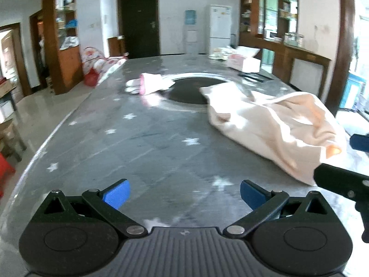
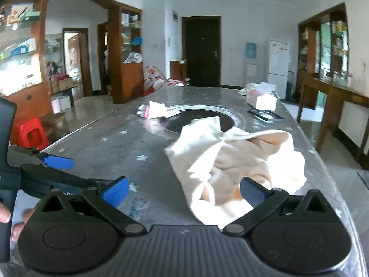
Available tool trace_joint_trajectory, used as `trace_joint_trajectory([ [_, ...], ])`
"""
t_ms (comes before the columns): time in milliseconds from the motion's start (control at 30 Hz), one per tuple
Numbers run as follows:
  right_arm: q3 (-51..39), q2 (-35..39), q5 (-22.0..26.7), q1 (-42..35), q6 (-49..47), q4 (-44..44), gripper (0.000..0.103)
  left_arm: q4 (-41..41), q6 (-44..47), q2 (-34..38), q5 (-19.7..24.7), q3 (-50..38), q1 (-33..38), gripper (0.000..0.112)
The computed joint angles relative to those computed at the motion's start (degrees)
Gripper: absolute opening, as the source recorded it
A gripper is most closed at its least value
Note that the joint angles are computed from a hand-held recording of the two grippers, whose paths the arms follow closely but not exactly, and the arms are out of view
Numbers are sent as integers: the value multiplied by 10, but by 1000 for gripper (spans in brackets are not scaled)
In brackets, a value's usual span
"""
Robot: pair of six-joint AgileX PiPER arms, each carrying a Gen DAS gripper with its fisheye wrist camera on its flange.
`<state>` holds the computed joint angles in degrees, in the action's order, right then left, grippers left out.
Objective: Fold clothes
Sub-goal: 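Approach the crumpled cream sweatshirt with both grippers open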
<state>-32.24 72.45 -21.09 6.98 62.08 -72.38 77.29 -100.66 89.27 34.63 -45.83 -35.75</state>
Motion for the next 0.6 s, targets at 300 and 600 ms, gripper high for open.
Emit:
trace_joint_trajectory([
  [300, 25, -22, -67, -94, 79, -64, 103, -95, 72, 77, 91, -103, -68, 103],
  [600, 19, -35, -23, -91, 178, -159, 103, -103, 75, 36, 71, -94, -90, 103],
])
